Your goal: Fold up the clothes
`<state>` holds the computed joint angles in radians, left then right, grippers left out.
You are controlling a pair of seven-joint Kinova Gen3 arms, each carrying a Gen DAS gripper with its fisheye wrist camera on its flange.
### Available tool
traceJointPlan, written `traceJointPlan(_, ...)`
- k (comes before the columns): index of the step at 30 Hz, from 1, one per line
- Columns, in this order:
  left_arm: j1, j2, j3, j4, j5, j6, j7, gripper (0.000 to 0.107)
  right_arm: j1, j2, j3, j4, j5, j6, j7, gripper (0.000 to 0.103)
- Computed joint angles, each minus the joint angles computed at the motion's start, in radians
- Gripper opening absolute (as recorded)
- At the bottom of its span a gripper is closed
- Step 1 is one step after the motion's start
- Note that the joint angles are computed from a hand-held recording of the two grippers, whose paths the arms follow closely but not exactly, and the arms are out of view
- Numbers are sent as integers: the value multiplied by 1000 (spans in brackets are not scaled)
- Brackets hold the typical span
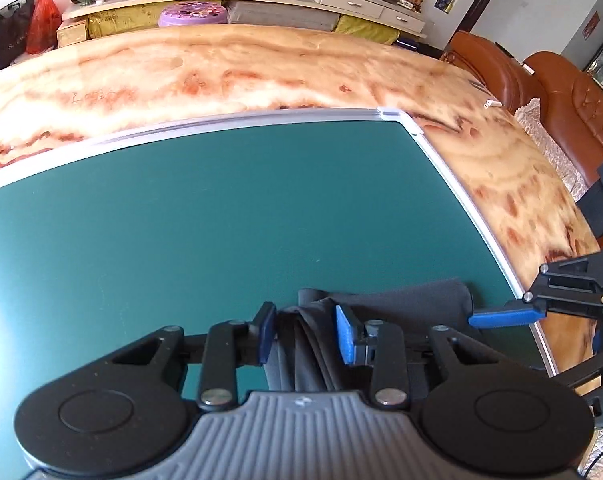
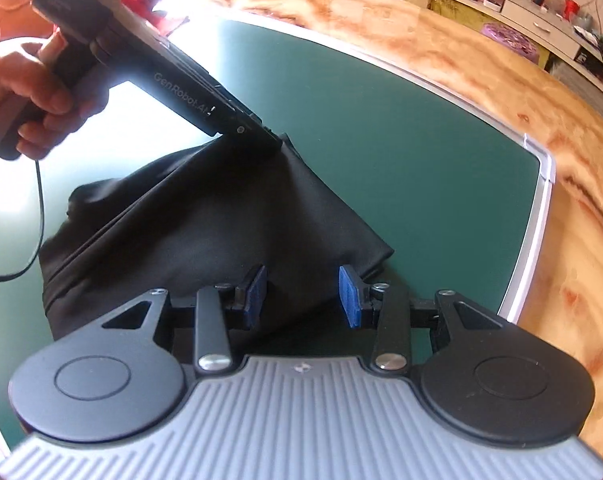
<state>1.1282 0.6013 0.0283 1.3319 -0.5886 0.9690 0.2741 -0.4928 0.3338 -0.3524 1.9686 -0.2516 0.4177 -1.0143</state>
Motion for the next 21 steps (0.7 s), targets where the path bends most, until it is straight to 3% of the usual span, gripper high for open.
traceJointPlan(4, 19, -25, -4, 14, -14, -1, 29, 38, 9, -7, -4, -3, -11, 14, 3, 46)
traceJointPlan(8, 51, -80, 11, 58, -77, -77, 51, 38, 56, -30, -55, 3, -66, 31, 93, 47)
traceJointPlan(11, 30, -86, 58, 68, -71, -154, -4, 38, 69, -43, -84, 13, -108, 50, 185, 46)
traceJointPlan(14, 8, -54, 81, 51, 4, -155, -87, 38, -10, -50, -33, 29, -60, 54, 167, 46)
traceJointPlan(17, 34, -65, 34, 113, 17, -224, -40, 30, -22, -42, -17, 47, -48, 45, 162, 46)
traceJointPlan(21, 53, -97, 12, 143, 1, -256, -11, 31, -7, -55, -20, 47, -78, 72, 172, 46)
